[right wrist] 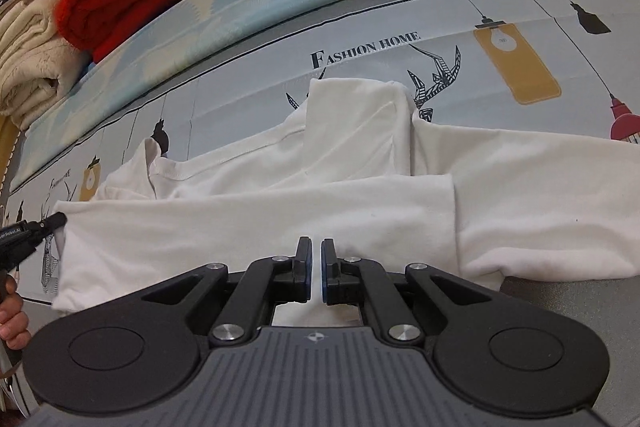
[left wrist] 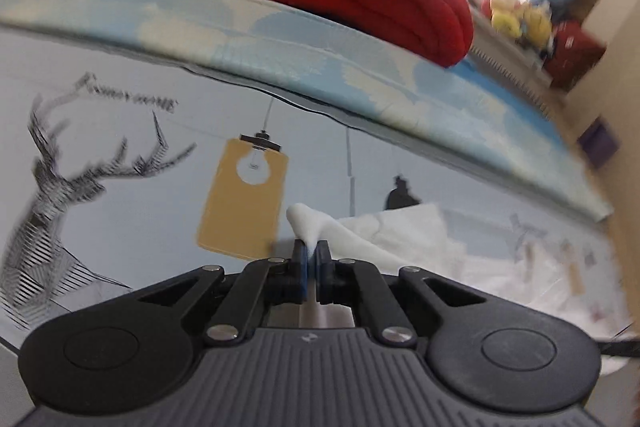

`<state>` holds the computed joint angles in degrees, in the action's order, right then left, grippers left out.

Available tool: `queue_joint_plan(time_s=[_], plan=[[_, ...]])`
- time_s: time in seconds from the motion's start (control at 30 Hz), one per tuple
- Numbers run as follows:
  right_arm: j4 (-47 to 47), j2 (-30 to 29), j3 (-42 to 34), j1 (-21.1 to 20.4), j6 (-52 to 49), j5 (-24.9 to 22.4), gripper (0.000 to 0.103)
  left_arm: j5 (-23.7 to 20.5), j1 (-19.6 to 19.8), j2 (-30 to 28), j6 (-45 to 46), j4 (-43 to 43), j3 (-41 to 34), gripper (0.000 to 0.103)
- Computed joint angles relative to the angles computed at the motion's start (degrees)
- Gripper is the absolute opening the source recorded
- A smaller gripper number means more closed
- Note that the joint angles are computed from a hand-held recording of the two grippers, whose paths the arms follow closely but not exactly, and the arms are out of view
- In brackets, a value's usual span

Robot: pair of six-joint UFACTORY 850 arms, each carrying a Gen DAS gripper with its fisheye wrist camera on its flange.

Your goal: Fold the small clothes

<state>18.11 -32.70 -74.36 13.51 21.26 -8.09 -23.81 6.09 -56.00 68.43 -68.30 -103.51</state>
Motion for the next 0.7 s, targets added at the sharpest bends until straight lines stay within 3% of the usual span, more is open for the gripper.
queue_joint_plan(time_s=[0.1, 0.13, 0.2, 0.23, 0.3, 0.4, 0.47, 0.53, 0.7], plan=[[-5.87, -0.07, -0.10, 0.11, 5.54, -0.82, 0.004, 7.48, -1.16, 1.81, -7.51, 8.82, 1.89, 0.011], [-7.70, -0.19, -0.16, 0.20, 7.30, -1.23, 0.004, 7.31, -1.12, 2.24, -11.83, 12.91, 1.91, 0.011], [-10.41, -0.77, -0.58, 0.25, 9.85, -2.27, 0.004, 0.65, -0.39, 1.84, -21.88, 22.59, -0.36, 0.011], [-11.72, -1.05, -0.76, 0.27, 11.09, -2.80, 0.004, -4.39, 0.06, 1.53, -23.84, 24.86, -1.49, 0.015], [-14.61, -1.47, -0.96, 0.30, 13.94, -3.79, 0.004, -9.89, 0.33, 1.50, -25.14, 29.32, -2.13, 0.022], [-15.89, -1.55, -0.96, 0.25, 15.92, -4.12, 0.004, -11.16, -0.27, 3.65, -21.59, 34.74, 1.06, 0.027], [-15.62, -1.27, -0.85, 0.37, 15.76, -3.83, 0.004, -11.95, -0.12, 5.21, -16.67, 33.99, 3.87, 0.032], [-13.52, -0.90, -0.74, 0.56, 13.41, -3.19, 0.004, -10.65, -0.50, 6.69, -14.18, 35.91, 6.59, 0.039], [-10.64, -0.95, -1.00, 0.92, 10.18, -3.31, 0.004, -1.21, -2.30, 9.21, -13.36, 41.02, 13.07, 0.039]])
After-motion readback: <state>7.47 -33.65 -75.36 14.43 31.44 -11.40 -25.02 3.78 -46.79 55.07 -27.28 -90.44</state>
